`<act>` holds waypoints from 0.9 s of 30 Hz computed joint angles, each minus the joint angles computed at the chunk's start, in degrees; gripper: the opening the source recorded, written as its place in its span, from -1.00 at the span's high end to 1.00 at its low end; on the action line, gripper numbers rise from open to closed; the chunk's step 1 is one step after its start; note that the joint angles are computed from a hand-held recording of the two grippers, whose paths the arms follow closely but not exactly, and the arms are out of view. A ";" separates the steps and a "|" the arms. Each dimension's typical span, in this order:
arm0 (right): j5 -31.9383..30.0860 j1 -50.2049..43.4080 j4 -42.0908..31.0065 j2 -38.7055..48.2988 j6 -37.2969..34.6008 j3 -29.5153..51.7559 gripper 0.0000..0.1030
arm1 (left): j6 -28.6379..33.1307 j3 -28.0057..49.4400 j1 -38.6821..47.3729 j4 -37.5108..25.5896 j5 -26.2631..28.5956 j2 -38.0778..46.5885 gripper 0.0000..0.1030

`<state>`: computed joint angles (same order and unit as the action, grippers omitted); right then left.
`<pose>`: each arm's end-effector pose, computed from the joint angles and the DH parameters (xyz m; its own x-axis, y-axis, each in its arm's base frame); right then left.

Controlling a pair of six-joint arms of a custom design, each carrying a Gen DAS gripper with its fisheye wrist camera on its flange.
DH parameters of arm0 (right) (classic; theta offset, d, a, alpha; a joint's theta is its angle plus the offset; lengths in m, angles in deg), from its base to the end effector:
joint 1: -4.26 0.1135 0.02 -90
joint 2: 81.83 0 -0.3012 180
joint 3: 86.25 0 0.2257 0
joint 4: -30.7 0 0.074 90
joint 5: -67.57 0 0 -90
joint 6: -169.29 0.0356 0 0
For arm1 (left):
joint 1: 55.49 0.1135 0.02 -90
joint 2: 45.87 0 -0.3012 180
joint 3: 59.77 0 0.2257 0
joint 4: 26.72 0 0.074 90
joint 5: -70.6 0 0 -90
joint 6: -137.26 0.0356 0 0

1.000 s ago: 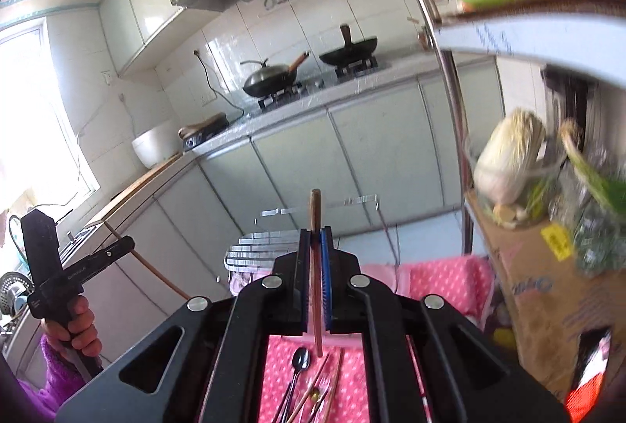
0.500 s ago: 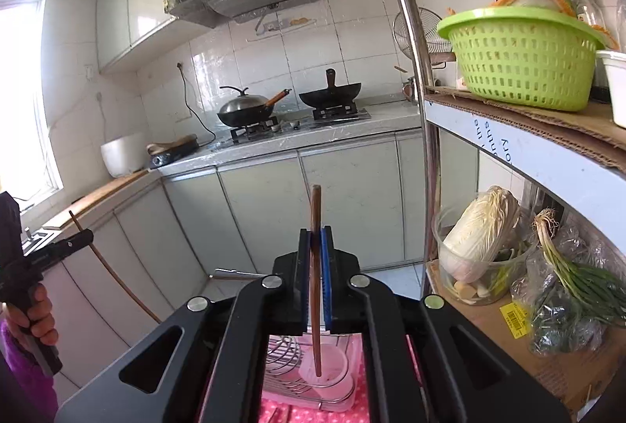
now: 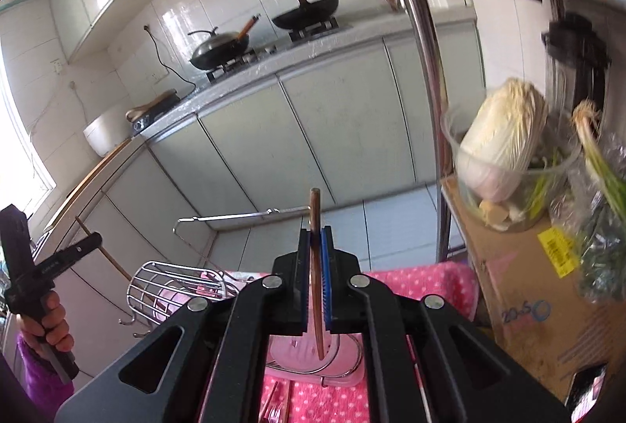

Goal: Organize utensils
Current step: 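Lift the left tool's chopstick over the pink cup while the right tool lifts its chopstick, then lower both chopsticks into the pink cup and open both tools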

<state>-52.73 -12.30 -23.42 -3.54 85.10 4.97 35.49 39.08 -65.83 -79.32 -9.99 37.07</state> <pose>0.2521 -0.0562 0.3900 -0.6399 0.2815 -0.7150 -0.0533 0.9120 0.4067 0.2818 -0.0573 0.4091 -0.6379 -0.0882 -0.7651 0.1797 0.9490 -0.2592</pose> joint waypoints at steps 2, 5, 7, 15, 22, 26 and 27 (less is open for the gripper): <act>-1.85 -0.55 0.36 1.08 0.19 -0.16 0.89 | -0.44 -0.31 0.03 0.26 -0.12 2.36 0.90; -1.77 0.10 -0.43 1.94 0.28 0.98 0.89 | -0.68 -0.69 0.01 0.87 -0.37 4.96 0.90; -2.23 0.47 -1.20 2.21 0.76 1.90 0.89 | -1.13 -0.53 0.53 0.74 0.58 6.12 0.90; -2.58 0.27 -4.42 3.27 -0.34 6.21 0.89 | -0.36 -0.13 0.10 0.49 1.51 5.71 0.90; -0.52 2.50 -3.36 4.32 -0.27 3.92 0.88 | -1.56 -0.73 -0.87 0.21 0.46 6.50 0.84; 1.88 3.42 -5.64 4.76 -0.97 4.88 0.72 | -1.99 -1.51 -0.79 0.27 -0.60 5.80 0.57; 2.15 3.42 -5.91 4.51 -1.36 4.83 0.52 | -1.97 -1.69 -0.67 0.31 -0.72 5.38 0.55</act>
